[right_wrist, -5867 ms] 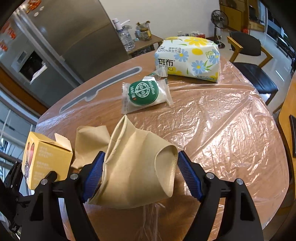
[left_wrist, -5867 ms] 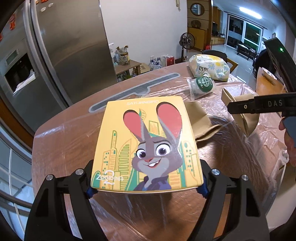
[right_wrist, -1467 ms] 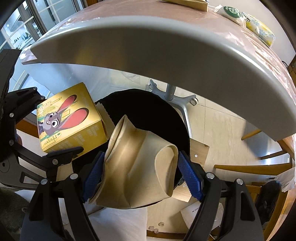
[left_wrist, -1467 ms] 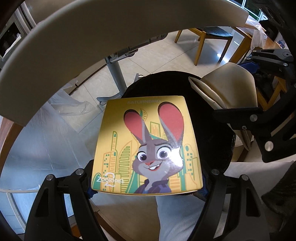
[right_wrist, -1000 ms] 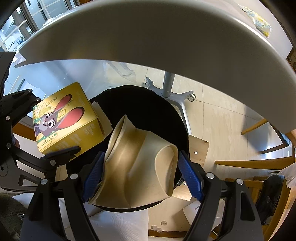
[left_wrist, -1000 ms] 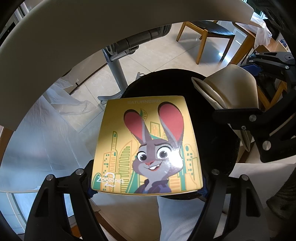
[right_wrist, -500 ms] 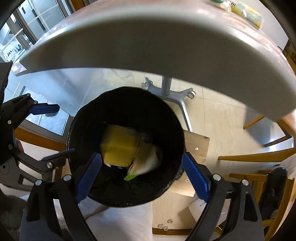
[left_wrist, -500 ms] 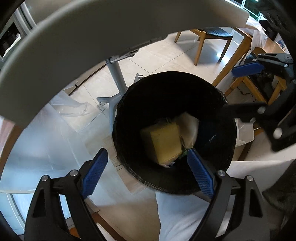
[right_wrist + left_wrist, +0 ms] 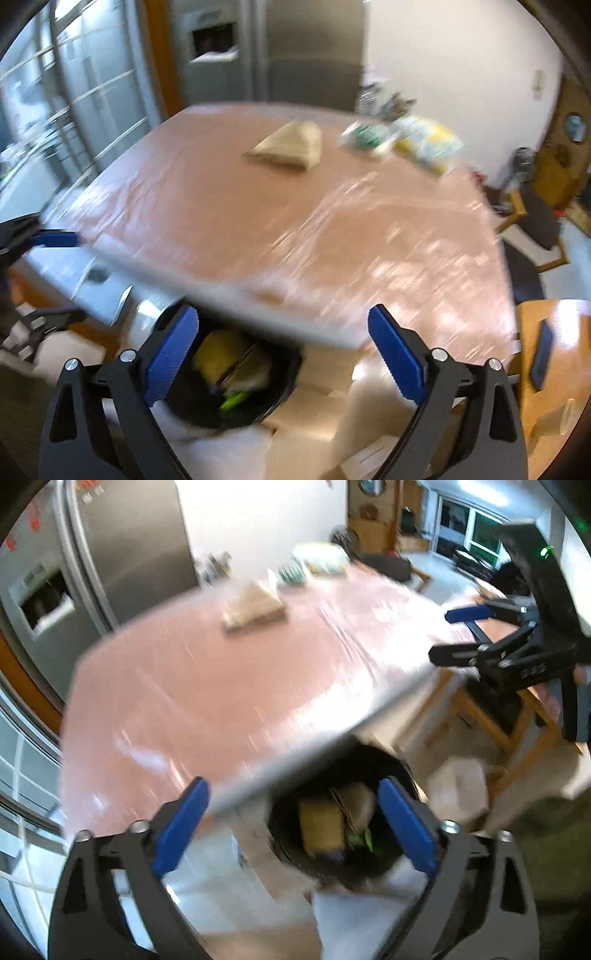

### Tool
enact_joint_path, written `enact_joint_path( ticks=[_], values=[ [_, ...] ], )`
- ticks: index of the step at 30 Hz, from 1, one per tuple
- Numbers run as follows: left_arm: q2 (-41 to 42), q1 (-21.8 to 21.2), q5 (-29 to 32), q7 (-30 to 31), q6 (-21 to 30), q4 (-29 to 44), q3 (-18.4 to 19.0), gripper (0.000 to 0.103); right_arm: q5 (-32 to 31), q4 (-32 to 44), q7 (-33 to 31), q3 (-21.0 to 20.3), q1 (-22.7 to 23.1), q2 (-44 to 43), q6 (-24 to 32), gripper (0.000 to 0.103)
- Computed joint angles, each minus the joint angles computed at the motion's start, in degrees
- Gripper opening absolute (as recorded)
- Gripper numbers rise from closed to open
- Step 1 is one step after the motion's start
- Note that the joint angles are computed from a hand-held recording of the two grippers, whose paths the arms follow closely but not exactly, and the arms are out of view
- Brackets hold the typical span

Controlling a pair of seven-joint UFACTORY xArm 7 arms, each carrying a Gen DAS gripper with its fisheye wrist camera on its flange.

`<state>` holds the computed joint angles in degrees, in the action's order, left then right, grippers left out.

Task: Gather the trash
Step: 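Move both open tools back over the table toward the remaining items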

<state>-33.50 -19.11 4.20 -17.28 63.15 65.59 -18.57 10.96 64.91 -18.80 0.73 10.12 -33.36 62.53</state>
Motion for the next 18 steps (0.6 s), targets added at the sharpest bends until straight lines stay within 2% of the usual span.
enact_joint_path(
  ticks=[2,6,10,13,18],
  values=[
    [3.3,2.2,2.6,-0.7,-3.6,2.5,-0.3,0.098,-1.8,3.2,4.1,1.8,-1.9,5.0,-2.4,0.092],
    [12.8,5.5,9.9,-2.3,-7.4,9.1,-1.5,0.098,-5.0,13.3,10.8,3.2,-3.7,16.9,-5.3,0.092],
    [23.0,4.5,12.7,-1.4,-8.9,17.1,0.9,0.098,-7.1,25.5,15.6,3.5,-3.6,28.7,-4.5,0.092],
    [29.6,2.9,10.6,0.3,-8.1,23.4,3.9,0.098,-6.4,35.7,18.3,3.1,-3.4,38.0,-1.4,0.092],
    [39.6,0.1,8.2,2.1,-6.0,33.1,7.6,0.098,-5.8,46.9,20.7,3.1,-2.6,48.2,3.4,0.092]
  ],
)
